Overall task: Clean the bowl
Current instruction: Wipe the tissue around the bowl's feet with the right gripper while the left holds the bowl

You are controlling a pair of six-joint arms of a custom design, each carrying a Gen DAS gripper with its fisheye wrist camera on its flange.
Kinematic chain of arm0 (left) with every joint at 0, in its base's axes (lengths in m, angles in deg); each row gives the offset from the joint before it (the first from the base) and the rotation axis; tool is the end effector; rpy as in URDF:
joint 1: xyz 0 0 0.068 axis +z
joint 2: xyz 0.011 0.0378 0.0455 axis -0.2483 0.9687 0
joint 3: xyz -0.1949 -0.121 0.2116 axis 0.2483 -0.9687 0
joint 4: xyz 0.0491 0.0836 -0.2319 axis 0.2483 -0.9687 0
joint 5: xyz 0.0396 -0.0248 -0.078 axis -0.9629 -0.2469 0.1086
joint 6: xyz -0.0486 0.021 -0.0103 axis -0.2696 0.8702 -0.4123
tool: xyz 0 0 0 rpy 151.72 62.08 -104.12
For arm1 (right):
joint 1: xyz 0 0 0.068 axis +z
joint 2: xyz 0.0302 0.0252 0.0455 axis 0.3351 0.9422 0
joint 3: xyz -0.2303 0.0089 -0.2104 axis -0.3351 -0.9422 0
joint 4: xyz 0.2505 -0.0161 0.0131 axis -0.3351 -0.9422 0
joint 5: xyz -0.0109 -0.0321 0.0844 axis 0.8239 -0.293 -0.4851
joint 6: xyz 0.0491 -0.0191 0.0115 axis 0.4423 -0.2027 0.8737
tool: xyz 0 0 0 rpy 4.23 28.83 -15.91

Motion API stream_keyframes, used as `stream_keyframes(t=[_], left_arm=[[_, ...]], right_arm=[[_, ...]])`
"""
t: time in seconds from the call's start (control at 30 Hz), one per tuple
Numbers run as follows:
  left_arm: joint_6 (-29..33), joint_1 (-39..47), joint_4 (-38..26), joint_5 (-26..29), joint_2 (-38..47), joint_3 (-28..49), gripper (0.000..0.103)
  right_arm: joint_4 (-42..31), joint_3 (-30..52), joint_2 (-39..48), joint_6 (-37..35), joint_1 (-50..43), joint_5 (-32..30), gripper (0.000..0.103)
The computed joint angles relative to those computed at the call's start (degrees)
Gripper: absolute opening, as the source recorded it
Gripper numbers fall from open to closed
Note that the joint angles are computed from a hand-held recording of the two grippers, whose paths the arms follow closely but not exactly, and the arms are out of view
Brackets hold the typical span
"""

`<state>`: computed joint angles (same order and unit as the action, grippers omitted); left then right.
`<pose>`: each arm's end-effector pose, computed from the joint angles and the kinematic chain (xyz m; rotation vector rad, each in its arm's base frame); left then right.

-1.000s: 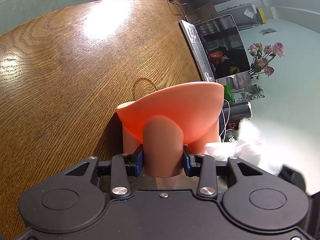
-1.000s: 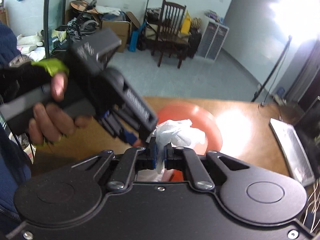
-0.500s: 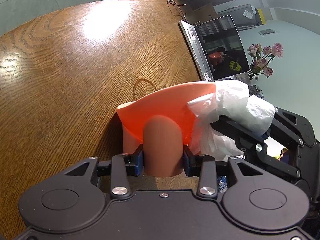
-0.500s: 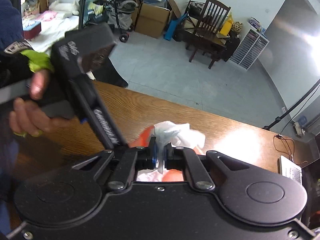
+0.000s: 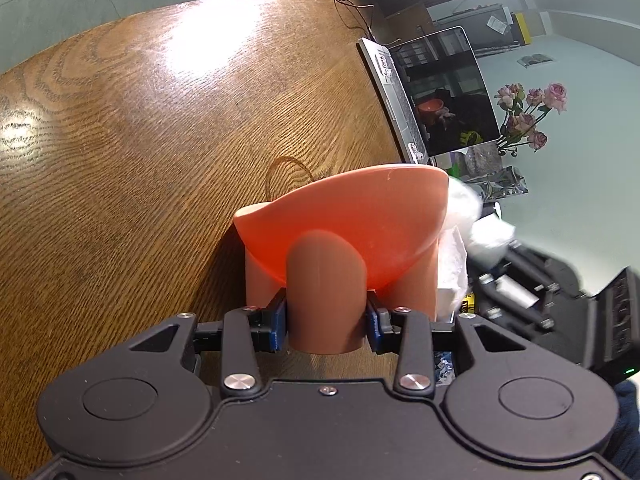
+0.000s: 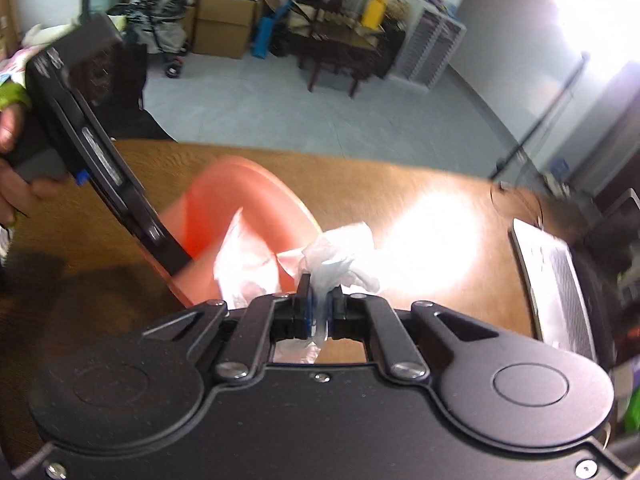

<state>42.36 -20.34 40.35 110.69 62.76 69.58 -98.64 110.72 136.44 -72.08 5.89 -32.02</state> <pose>0.2643 -0.0530 0.1079 -0.3657 2.4808 -1.3122 0.3002 -0.0551 0.2307 -1.2751 2.1088 0.1039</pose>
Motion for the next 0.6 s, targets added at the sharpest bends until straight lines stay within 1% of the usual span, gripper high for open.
stream_keyframes(t=[0.1, 0.23, 0.37, 0.43, 0.6], left_arm=[[-2.02, -0.07, 1.84, 0.32, 0.70, -0.57, 0.037], [-4.74, -0.28, 3.70, 0.59, 1.53, -0.88, 0.037], [-7.65, -0.27, 6.51, 1.07, 2.80, -1.38, 0.037], [-9.27, -0.30, 7.83, 1.22, 3.16, -1.79, 0.037], [-9.13, -0.62, 7.14, 1.13, 3.23, -1.32, 0.037]], right_arm=[[3.57, -3.44, 1.07, 2.51, 0.73, 1.96, 0.006], [6.02, -6.49, 2.38, 5.77, 1.04, 3.94, 0.006], [9.12, -10.89, 1.94, 9.31, 1.36, 4.40, 0.008], [9.00, -12.21, 1.19, 9.86, 1.70, 3.78, 0.008], [7.87, -15.91, -2.10, 8.84, 2.95, 2.16, 0.008]])
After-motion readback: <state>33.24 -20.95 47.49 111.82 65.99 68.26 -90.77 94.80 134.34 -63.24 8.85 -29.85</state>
